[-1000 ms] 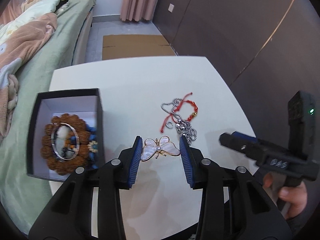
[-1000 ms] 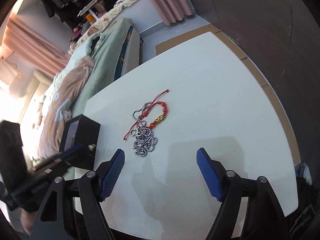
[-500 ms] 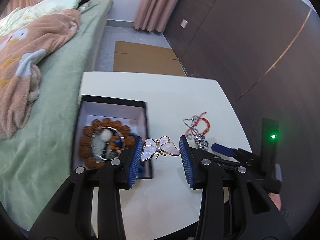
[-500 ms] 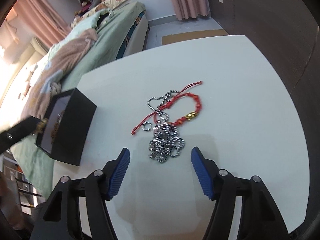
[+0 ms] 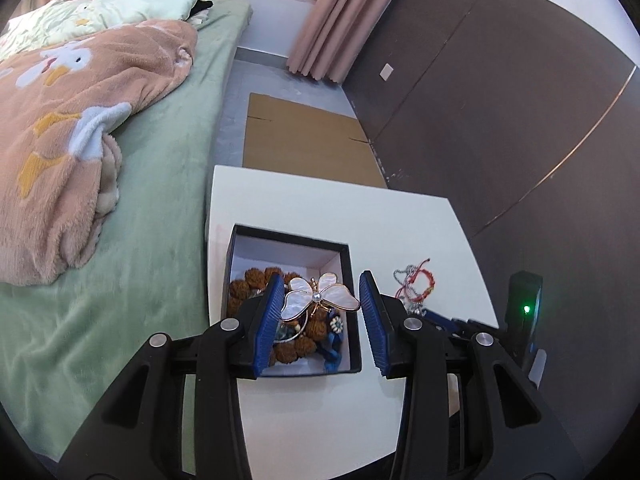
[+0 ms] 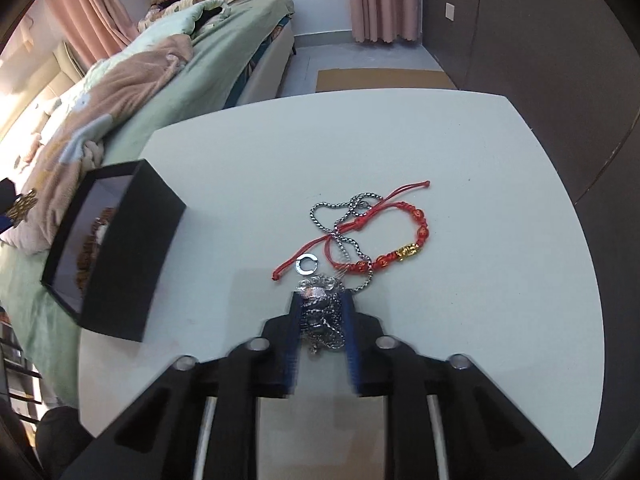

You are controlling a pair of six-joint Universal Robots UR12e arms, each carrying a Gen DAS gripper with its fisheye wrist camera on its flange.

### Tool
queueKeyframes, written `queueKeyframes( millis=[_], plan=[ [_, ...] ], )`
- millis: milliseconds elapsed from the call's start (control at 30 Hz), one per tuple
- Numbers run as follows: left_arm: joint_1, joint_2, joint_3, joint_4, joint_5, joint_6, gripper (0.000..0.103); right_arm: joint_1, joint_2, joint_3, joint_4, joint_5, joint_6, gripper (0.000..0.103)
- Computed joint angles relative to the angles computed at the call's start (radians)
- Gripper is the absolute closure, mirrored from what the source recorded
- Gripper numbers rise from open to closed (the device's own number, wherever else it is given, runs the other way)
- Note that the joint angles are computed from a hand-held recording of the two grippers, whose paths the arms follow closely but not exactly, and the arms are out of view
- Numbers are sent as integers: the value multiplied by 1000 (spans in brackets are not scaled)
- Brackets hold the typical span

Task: Organize jewelry
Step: 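Lift the silver chain necklace into the black box and open the right tool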

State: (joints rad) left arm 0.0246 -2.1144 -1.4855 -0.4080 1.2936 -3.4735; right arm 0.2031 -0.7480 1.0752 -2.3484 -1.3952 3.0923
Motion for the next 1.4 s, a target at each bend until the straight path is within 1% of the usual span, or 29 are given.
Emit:
queueKeyframes(
  millis=[33, 67, 100, 133, 200, 300, 500, 800, 1133, 1400],
  plan=[
    [1, 0, 0, 4, -3, -1, 52, -4, -5, 4, 3, 22, 7, 87],
    [2, 2, -4, 17, -2, -5, 43, -6, -10, 8, 0, 37, 13, 87],
    [2, 5, -7, 28, 3, -8, 40, -7, -16, 14, -7, 49, 16, 88],
    [4, 7, -11, 34, 3, -12, 39, -7, -24, 21, -18, 56, 17, 88],
    [7, 9, -15, 36, -2, -22, 34, -6, -35, 31, -43, 72, 16, 89],
    [14, 17, -31, 48, 2, -37, 29, -4, -54, 37, -83, 95, 9, 89],
    [31, 35, -67, 66, 7, -70, 27, -1, -72, 12, -123, 139, -5, 89],
    [51, 57, -113, 89, 10, -99, 27, 14, -93, -32, -193, 144, -21, 89],
    [65, 75, -148, 116, 3, -117, 27, 24, -117, -76, -283, 129, -14, 89],
    [74, 90, -172, 141, 2, -126, 27, 41, -117, -128, -296, 155, -42, 89]
  ],
)
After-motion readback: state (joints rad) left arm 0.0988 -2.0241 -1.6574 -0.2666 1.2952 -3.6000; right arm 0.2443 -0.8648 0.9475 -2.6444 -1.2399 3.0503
